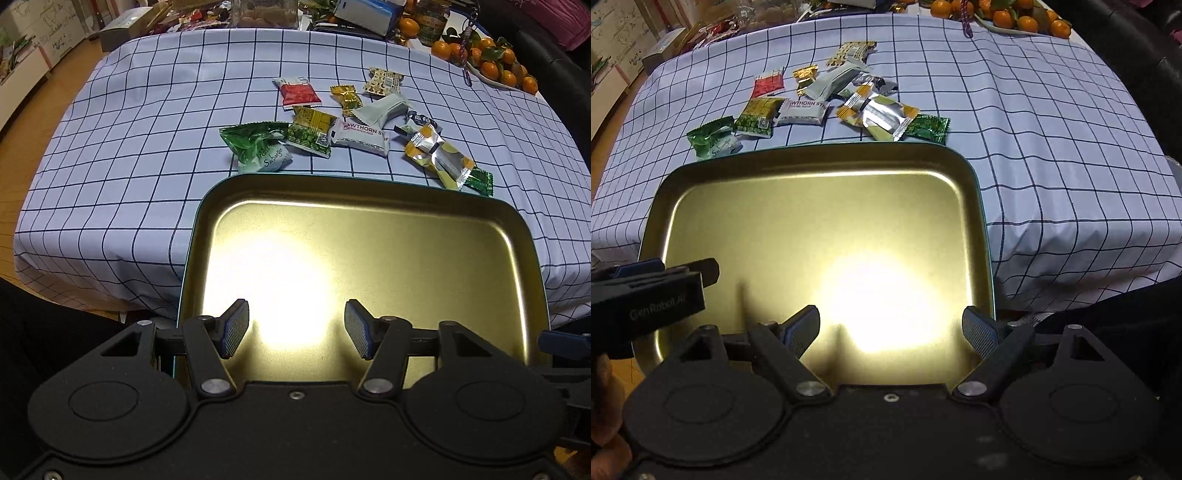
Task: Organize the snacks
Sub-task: 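Reach both tools to the snacks while left grasps green bag, right grasps silver-yellow candy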
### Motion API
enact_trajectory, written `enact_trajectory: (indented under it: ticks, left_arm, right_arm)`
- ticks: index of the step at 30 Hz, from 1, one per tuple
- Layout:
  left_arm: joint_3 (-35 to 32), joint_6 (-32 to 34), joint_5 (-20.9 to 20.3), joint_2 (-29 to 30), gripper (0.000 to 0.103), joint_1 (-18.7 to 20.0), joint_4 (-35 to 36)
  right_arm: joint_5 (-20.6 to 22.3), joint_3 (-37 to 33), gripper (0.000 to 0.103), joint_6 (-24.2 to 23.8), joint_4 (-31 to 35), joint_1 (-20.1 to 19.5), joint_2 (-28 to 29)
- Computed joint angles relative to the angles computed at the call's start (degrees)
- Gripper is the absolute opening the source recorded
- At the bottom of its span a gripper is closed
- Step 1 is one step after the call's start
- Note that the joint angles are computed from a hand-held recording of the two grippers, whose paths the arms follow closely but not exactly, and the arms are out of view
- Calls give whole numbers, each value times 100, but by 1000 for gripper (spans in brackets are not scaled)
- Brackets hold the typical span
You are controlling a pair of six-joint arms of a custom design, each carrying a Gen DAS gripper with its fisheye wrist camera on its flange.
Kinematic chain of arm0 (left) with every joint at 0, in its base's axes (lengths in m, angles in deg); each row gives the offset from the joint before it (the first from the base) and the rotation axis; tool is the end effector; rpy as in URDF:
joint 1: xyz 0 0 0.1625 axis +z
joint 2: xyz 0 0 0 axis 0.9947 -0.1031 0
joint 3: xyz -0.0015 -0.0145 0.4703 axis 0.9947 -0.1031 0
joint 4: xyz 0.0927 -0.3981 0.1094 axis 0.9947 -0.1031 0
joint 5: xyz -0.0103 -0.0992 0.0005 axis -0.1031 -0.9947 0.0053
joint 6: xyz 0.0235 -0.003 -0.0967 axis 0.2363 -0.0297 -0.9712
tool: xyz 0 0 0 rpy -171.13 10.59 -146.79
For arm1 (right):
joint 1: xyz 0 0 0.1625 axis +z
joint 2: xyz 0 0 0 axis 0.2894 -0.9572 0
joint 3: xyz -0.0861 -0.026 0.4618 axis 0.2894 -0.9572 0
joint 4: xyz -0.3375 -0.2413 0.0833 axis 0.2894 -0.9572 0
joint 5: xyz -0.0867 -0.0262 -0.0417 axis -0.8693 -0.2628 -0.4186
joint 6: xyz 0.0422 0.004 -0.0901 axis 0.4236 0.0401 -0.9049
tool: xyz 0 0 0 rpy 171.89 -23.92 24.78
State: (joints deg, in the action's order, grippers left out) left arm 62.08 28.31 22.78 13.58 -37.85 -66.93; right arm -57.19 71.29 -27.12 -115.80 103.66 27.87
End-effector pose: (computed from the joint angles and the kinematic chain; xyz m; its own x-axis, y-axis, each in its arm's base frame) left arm -0.1469 -0.4316 0.1752 -0.6301 0.4858 -0.6057 0.5841 0.8106 0.0425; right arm 0.2524 -0.3216 0.0533 -0.6798 0.4743 0.5594 0.1035 0.8172 -0.5670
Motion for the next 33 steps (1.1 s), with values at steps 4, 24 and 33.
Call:
enact_trajectory:
  ticks: [4, 24, 33]
  left_arm:
    - [-353, -138, -185, 41, 61, 140, 242]
    - [-2449, 279, -79, 1491, 60, 827, 1022]
    - [-2704, 311, -359, 1760, 60, 1035, 1279]
  right_arm:
    - [278, 22, 84, -306, -222, -101, -206]
    - [456, -980, 76, -2008, 294, -1176, -1172]
    - [627, -1319, 76, -2637, 207, -1625, -922]
